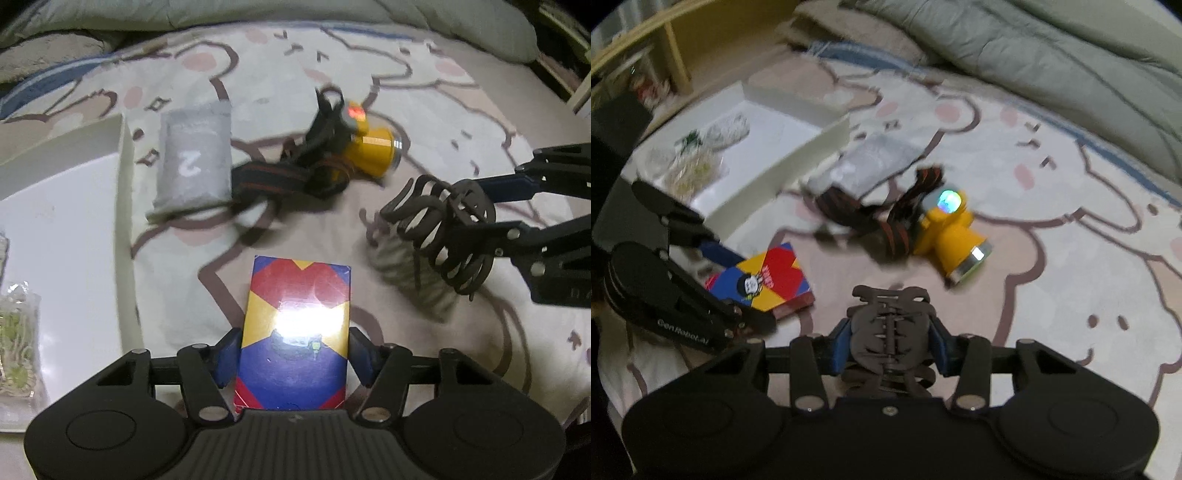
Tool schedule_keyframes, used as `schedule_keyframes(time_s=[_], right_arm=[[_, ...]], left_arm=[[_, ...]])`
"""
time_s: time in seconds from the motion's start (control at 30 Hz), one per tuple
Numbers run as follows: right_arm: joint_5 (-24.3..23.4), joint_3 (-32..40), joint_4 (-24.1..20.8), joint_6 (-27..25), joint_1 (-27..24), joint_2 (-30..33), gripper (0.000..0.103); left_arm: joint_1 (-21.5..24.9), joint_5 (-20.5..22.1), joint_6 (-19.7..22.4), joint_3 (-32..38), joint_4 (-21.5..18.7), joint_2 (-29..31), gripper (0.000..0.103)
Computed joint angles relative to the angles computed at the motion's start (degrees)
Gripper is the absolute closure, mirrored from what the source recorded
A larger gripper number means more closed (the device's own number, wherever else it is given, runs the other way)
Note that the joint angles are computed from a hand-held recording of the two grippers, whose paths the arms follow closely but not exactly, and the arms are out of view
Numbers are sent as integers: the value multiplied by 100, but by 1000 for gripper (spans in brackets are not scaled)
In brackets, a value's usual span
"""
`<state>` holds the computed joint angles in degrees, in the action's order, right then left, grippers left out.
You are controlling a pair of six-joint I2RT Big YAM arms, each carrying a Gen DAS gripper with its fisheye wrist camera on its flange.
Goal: Organize objects
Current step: 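Carry the card box and hair claw toward the white tray with both grippers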
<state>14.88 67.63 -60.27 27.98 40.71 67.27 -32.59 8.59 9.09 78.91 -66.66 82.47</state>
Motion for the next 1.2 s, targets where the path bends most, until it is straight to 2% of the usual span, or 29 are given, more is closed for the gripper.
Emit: schedule_keyframes(time_s=[0.47,0.9,1.2], right_arm=[[1012,592,6,695,71,33,58],[1145,1404,242,911,113,903,58],[1076,1968,380,831,191,1543,58]], left_arm=[[500,247,-325,447,248,-239,42],[1417,-91,-359,824,790,-52,42],[2069,-234,-286,1252,1196,347,42]])
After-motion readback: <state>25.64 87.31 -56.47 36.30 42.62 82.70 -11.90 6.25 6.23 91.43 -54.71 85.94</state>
